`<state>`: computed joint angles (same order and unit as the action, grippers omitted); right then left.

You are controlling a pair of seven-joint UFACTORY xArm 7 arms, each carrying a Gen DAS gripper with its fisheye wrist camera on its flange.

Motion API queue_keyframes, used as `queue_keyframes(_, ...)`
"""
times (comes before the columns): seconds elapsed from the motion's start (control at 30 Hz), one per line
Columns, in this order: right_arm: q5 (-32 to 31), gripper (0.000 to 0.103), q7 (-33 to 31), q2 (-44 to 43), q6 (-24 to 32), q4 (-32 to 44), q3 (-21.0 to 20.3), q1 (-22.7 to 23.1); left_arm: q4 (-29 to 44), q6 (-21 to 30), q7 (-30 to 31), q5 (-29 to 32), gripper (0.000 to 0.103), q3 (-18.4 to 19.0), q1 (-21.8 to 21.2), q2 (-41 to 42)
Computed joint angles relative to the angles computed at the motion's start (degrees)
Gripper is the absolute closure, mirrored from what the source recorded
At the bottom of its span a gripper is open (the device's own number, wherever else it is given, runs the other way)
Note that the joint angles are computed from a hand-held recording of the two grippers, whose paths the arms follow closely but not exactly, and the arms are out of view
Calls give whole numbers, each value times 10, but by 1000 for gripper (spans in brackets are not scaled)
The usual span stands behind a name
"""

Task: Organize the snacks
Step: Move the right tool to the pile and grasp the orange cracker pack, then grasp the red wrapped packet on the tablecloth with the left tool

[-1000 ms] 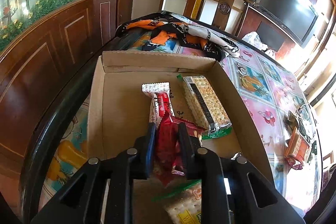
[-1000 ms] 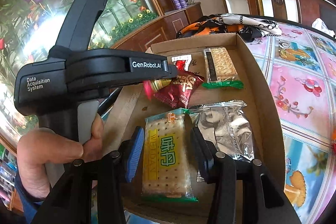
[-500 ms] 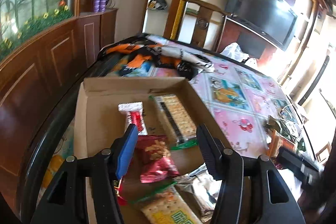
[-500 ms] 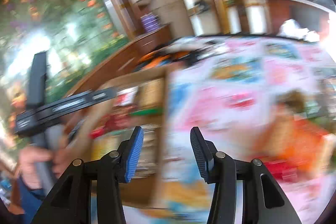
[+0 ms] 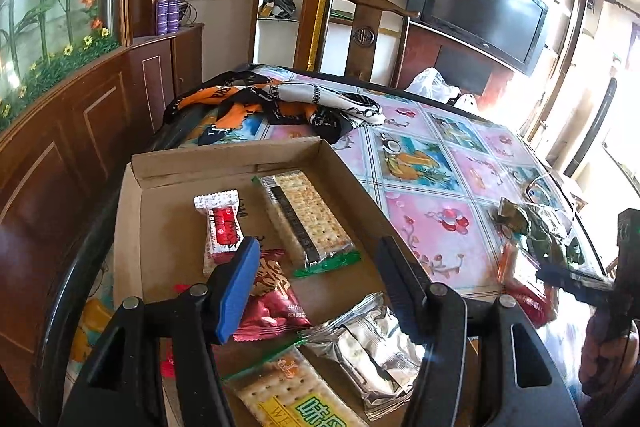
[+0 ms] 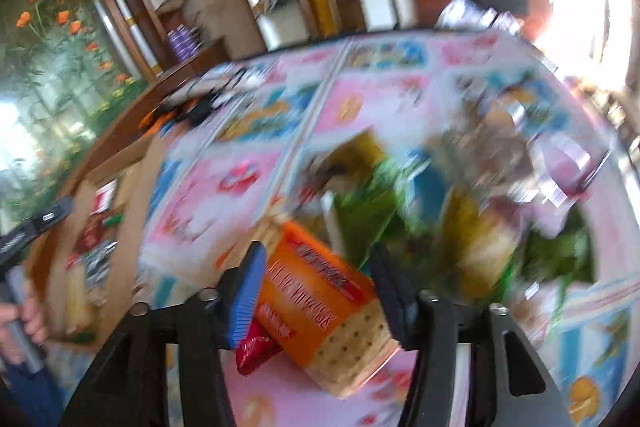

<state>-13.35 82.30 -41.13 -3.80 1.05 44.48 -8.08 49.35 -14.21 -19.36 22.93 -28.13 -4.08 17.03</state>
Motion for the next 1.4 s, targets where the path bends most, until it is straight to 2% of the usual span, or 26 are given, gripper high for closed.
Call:
queue_keyframes(0.03, -3, 36, -9, 26, -35, -3, -11, 0, 1, 2, 1, -1, 43, 2, -3, 0)
queue_keyframes(0.07, 0, 36, -26, 45, -47, -1, -21, 9, 2, 2, 1, -2, 43, 3, -3, 0)
queue_keyframes(0.17, -2, 35, -48, 59, -17, 25, 28, -23, 1, -2, 2, -2, 43, 1, -2, 1)
queue_keyframes(0.23, -5, 34, -58, 77, -24, 37, 49, -42, -1, -5, -1, 3, 43, -4, 3, 1)
queue_keyframes(0.3, -10, 34, -61, 72, 29, 62, 89, -59, -2, -7, -12, 20, 43, -26, 27, 5)
queue_keyframes(0.37, -34, 34, -55, 72, 72, 84, 113, -71, -3, -7, -33, 56, 43, -74, 77, 11)
queue_keyframes(0.4, -41, 42, -50, 73, 92, 91, 116, -70, -2, -4, -48, 87, 43, -117, 121, 22)
queue_keyframes(0.47, -51, 45, -45, 74, 96, 87, 93, -57, -1, 3, -69, 128, 43, -184, 185, 40)
queue_keyframes(0.53, -48, 46, -31, 63, 93, 67, 54, -26, -3, 15, -80, 158, 43, -254, 243, 64)
queue_keyframes(0.63, -48, 46, -6, 53, 58, 37, 12, -3, -13, 33, -66, 172, 43, -347, 302, 99)
queue_keyframes(0.73, -41, 46, -4, 46, 25, 14, -21, 14, -26, 44, -47, 160, 43, -384, 298, 111)
queue_keyframes(0.8, -47, 46, -22, 44, 58, 24, -18, 25, -26, 49, -36, 143, 43, -384, 274, 116)
queue_keyframes(0.97, -105, 46, -43, 74, 169, 88, 18, 44, -20, 53, -20, 80, 43, -335, 199, 87)
queue_keyframes(1.07, -130, 46, -33, 83, 149, 90, 12, 59, -18, 68, -7, 52, 43, -333, 189, 88)
queue_keyframes(1.2, -129, 46, -3, 58, 155, 60, -38, 100, -26, 76, 12, 20, 43, -336, 170, 83)
queue_keyframes(1.27, -129, 46, 7, 48, 132, 42, -58, 112, -30, 82, 17, -1, 44, -317, 137, 68)
queue_keyframes(1.3, -126, 46, 10, 42, 126, 34, -63, 118, -32, 86, 18, -13, 47, -307, 122, 62)
queue_keyframes(1.4, -120, 46, 13, 30, 99, 17, -68, 117, -47, 90, 7, -55, 53, -242, 41, 20)
